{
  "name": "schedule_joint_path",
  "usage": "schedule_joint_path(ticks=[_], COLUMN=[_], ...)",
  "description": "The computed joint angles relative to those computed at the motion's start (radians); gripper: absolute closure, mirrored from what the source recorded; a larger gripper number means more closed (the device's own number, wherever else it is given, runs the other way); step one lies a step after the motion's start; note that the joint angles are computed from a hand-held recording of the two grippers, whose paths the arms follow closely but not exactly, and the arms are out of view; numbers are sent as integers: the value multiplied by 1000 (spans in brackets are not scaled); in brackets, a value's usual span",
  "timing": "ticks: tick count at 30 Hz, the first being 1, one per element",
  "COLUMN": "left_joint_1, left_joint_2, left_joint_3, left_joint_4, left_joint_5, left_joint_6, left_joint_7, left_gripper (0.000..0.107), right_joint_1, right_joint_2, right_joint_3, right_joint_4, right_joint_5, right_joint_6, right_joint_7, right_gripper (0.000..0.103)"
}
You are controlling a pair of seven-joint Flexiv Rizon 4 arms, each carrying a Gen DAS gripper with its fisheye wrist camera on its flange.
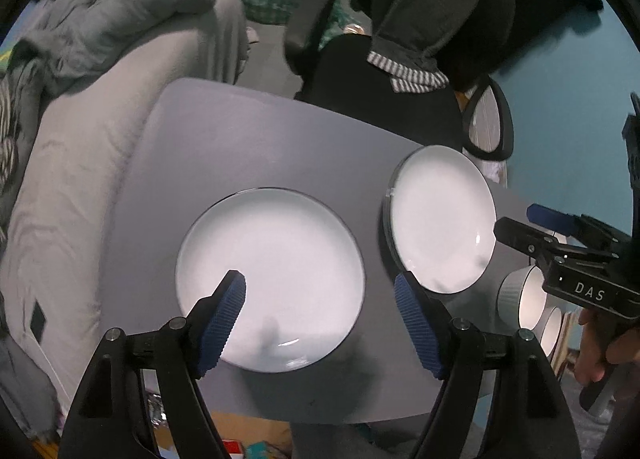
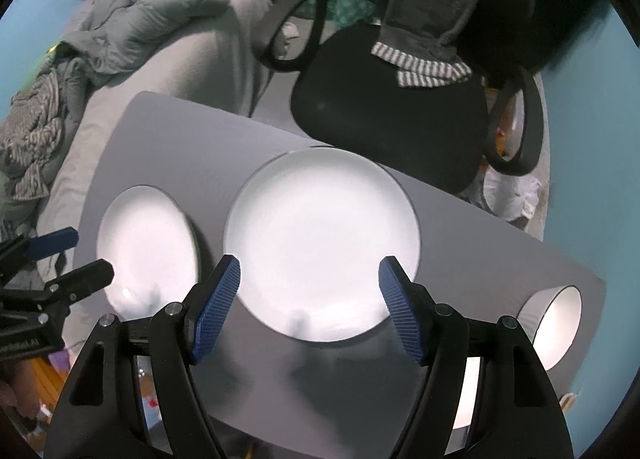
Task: Organize plates and bowls
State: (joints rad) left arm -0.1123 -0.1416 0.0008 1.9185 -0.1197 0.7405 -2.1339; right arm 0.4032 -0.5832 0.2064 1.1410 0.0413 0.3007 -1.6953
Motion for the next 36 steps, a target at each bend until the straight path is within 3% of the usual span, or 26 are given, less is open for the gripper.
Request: schedule_joint_path(ticks=[13,22,30,36], left_joint_1=[52,89,100,96], left_joint_2=[171,240,211,163], left_joint_3=[43,54,49,49], left_joint_4=[226,354,414,445], left_joint_5=[7,-22,-55,-128], left_joint_6=[24,51,126,199], left_joint_7=[-128,-182,-211,-159], left_gripper=[28,28,28,28], right_joint_1=[50,107,151,162], right_joint_2=[-27,-105,-218,-259], right_joint_3=[27,38,31,37], right_joint_4=[-44,-132,-258,-297], right_joint_5=[14,18,24,49], right_joint_6=[-64,-145,-219,-255], right_joint_7=[-78,-135,-181,-183], right_gripper=[32,32,32,32])
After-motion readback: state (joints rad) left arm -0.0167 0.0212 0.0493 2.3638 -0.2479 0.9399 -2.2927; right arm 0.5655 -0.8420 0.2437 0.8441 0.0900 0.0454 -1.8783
